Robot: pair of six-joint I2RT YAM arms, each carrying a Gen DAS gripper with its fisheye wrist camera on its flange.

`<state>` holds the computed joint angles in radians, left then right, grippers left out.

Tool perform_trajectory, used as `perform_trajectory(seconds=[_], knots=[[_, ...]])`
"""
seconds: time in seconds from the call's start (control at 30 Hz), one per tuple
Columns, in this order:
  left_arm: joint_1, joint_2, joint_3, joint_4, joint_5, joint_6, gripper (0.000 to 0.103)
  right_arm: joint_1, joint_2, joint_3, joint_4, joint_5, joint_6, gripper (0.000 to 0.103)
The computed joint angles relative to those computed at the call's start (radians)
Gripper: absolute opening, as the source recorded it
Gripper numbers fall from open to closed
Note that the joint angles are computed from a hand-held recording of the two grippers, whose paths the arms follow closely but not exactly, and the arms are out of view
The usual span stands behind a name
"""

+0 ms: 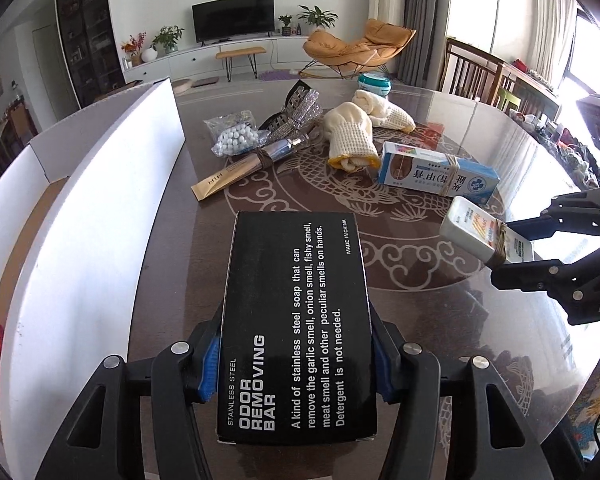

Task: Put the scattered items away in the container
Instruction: 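Carry the black box with the left gripper into the white box while the right carries the sunscreen in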

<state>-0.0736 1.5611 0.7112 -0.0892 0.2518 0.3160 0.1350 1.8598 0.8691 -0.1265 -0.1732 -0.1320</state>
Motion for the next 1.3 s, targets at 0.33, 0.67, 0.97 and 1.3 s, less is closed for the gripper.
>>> perform_trajectory(seconds=[0.33,0.67,0.97,1.3], knots=[[0.332,-0.141,0.172,-0.332,0.261,0.143,0.057,0.119,-0.078,0.107,-0.077,-0.021,0.104,0.053],[0.779,0.184,0.561,-0.511,0.306,0.298,0.057,0.471,0.142,0.522,-0.091,-0.059,0.278,0.053],[0.88,0.402,0.741,-0.576,0.22,0.31,0.057,0.683,0.618,1.149,-0.327,-0.015,0.288,0.053],[0.855,0.488,0.79,-0.589,0.162,0.292,0.057,0.711,0.938,1.627,-0.573,0.252,0.258,0.053]])
